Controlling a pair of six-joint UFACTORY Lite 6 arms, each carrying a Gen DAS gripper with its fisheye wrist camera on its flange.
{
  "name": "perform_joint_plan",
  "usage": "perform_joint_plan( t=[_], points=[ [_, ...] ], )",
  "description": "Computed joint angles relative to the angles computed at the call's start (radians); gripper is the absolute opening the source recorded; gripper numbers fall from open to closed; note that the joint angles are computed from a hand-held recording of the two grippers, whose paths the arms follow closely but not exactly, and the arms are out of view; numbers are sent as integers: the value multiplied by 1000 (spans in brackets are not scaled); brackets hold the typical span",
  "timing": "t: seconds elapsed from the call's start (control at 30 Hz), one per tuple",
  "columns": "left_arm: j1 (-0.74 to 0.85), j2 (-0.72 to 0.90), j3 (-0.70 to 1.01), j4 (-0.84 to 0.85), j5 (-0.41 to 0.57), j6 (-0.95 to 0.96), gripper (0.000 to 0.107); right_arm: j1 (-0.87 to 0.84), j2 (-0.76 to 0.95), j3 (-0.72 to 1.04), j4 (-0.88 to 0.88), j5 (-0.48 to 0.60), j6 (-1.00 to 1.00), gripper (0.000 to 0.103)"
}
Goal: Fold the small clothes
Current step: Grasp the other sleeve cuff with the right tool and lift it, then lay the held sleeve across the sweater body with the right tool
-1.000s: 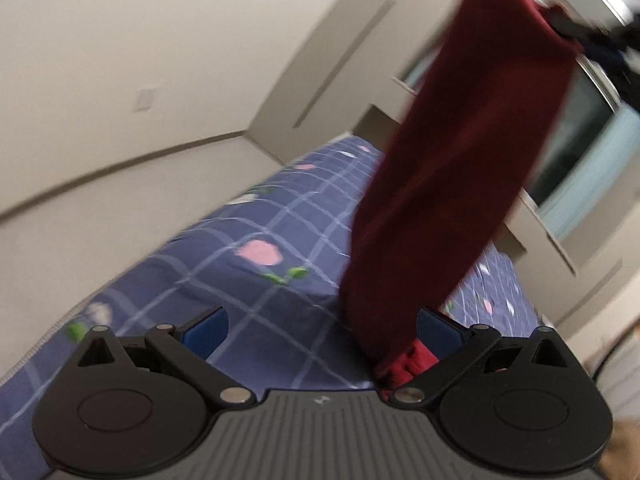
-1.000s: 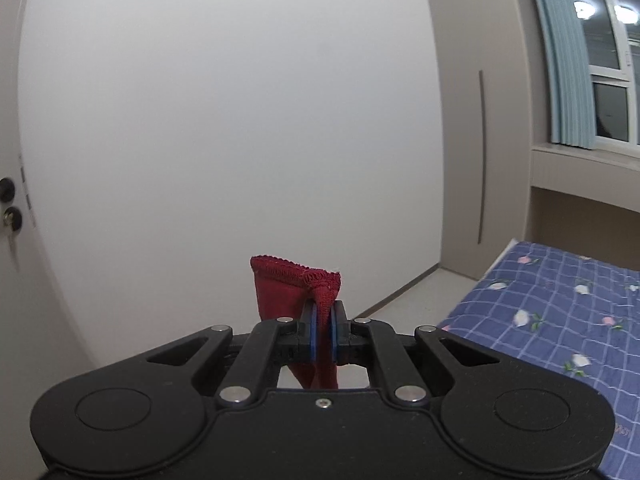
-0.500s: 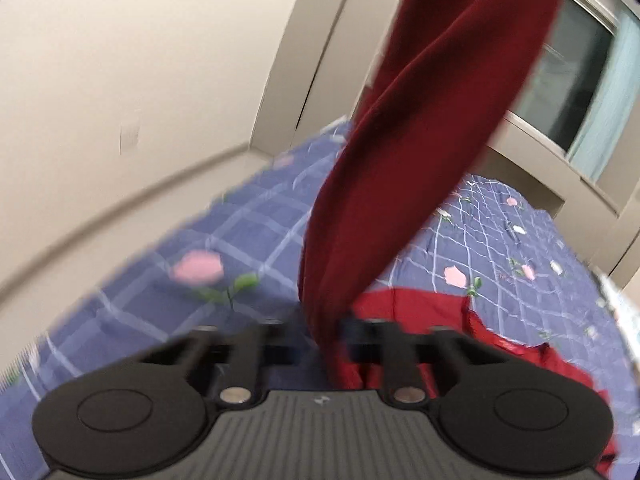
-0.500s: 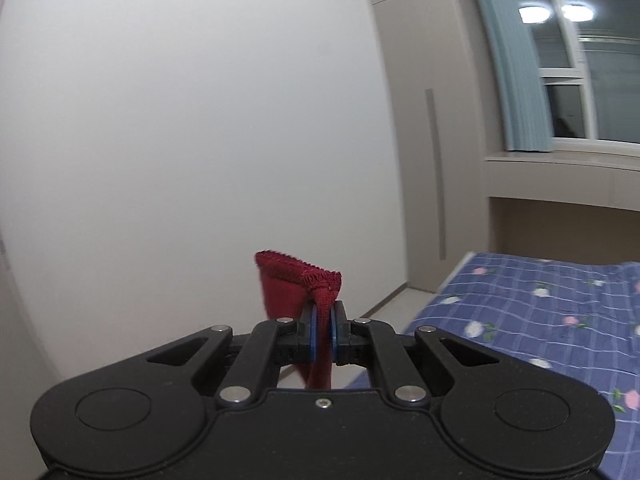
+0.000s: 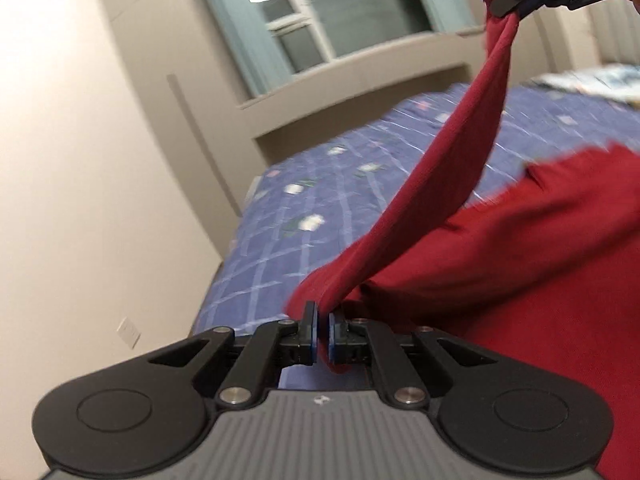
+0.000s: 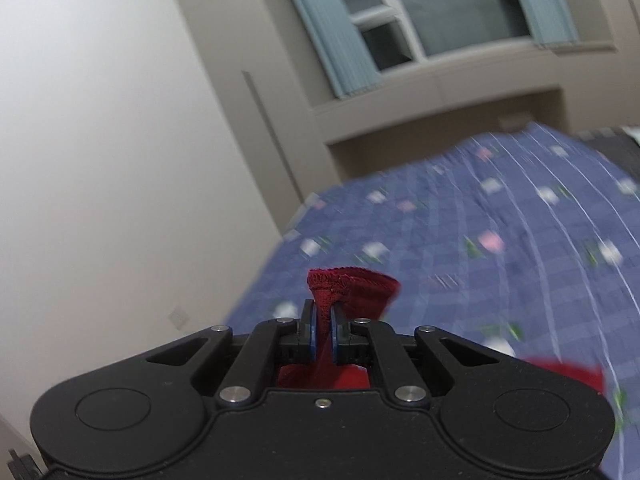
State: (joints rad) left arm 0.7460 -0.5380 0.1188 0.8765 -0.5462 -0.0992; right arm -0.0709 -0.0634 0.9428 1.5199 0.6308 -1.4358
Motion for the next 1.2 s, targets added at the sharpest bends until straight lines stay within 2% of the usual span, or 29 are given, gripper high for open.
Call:
perform_joint_plan(
  t=[0.13,0.2,0.23,0.27,0.3,0.37,0.43,0.53,0.63,0.73,0.8,0.93,1.0,1.07,1.2],
  points=[
    [69,60,38,314,-49,-228,7,-73,-7,-138,69,13,-122,6],
    [120,94,70,470,-85,-367,16,-116,-3,-179,83,45,-164,6],
    [157,124,102,561,-115,-449,18,-130,-3,-197,88,56,-184,6],
    [210,171,141,646,-157,-515,28,-137,-6,-214,96,63,-204,6],
    [249,204,181,727,-192,-595,47,-150,-32,-235,77,72,-197,6],
    [292,306,269,796,-245,-684,65,-154,-40,-261,86,71,-229,6],
    [355,414,380,896,-303,-793,67,-174,-72,-297,76,85,-242,6],
    [388,555,546,968,-335,-950,72,-193,-84,-346,102,92,-306,6],
    [381,629,656,995,-322,-1112,73,-221,-82,-388,115,99,-361,7],
    [353,759,807,1017,-325,-1289,76,-264,-67,-423,104,110,-396,7],
    [290,865,914,1008,-290,-1388,76,-299,-51,-439,85,119,-420,8],
    [190,1007,1072,1049,-249,-1553,73,-364,-22,-455,17,137,-427,22],
    [155,1027,1090,1059,-230,-1577,62,-398,-2,-453,-22,147,-429,30],
    [129,1041,1103,1067,-212,-1595,55,-443,10,-449,-50,167,-442,45],
    [111,1031,1081,1047,-181,-1574,52,-465,42,-412,-51,162,-458,48]
  ],
)
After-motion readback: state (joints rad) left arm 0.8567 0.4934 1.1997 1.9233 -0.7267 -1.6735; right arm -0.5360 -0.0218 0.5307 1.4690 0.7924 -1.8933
